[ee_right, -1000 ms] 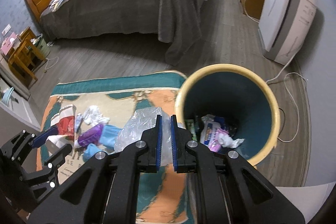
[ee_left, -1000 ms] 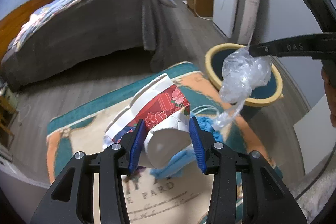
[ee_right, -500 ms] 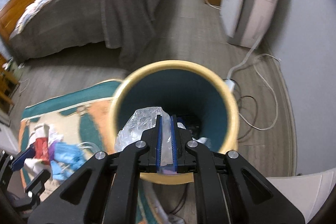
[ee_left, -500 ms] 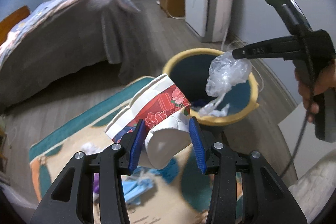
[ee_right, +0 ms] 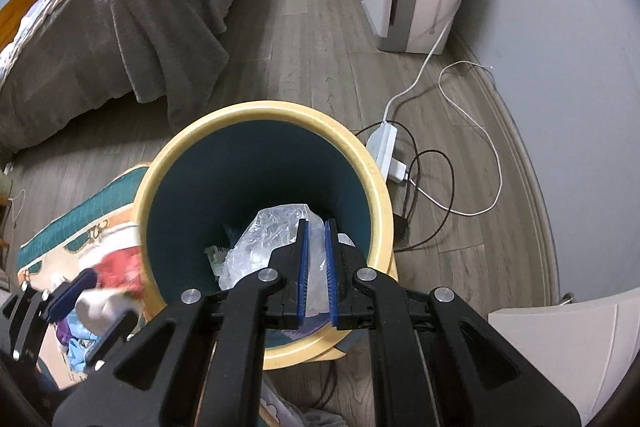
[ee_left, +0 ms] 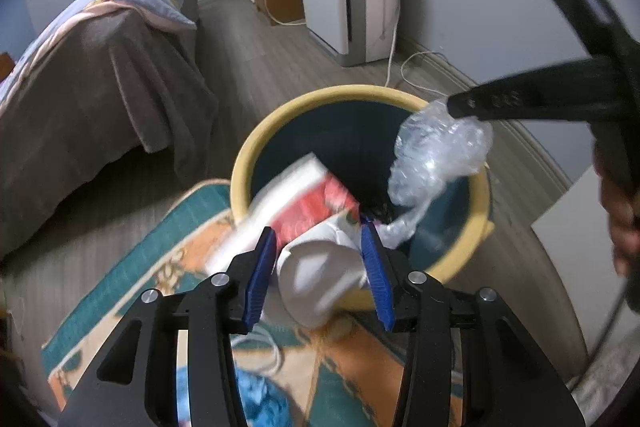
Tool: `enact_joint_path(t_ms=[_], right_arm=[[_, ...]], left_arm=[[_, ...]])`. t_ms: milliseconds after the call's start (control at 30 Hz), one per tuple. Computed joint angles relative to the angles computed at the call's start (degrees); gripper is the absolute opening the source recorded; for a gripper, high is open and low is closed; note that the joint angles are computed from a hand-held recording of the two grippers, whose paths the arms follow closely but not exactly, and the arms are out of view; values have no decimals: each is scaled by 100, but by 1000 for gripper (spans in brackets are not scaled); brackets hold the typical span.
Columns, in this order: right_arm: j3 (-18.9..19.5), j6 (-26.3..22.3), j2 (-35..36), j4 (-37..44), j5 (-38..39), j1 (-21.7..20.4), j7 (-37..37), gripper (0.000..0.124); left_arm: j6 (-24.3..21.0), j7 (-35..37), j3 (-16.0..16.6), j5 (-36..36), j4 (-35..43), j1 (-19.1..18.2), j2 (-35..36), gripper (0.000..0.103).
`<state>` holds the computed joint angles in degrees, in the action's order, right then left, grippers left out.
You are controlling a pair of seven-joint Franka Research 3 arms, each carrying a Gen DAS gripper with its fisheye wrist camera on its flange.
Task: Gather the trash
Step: 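Carry the plastic bag and paper packet over the bin and open both tools, then move both open tools back over the remaining trash on the cushion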
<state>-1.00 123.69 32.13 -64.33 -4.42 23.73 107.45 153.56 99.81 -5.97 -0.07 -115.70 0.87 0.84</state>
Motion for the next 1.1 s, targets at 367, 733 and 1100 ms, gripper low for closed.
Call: enact_joint_path(t_ms=[367,733,1100], right_arm=[[10,13,77,155,19,26,-8,68],[105,88,-95,108,-250,386,-404,97],[306,262,-387,-164,-358,900,-653,97]], left_arm=[[201,-726,152,405,-254,150,-382,92],[-303,-1458,513,906,-1170,571,-1813,97],[-736,-2080,838,1570,-2016,1284,-2944,98]])
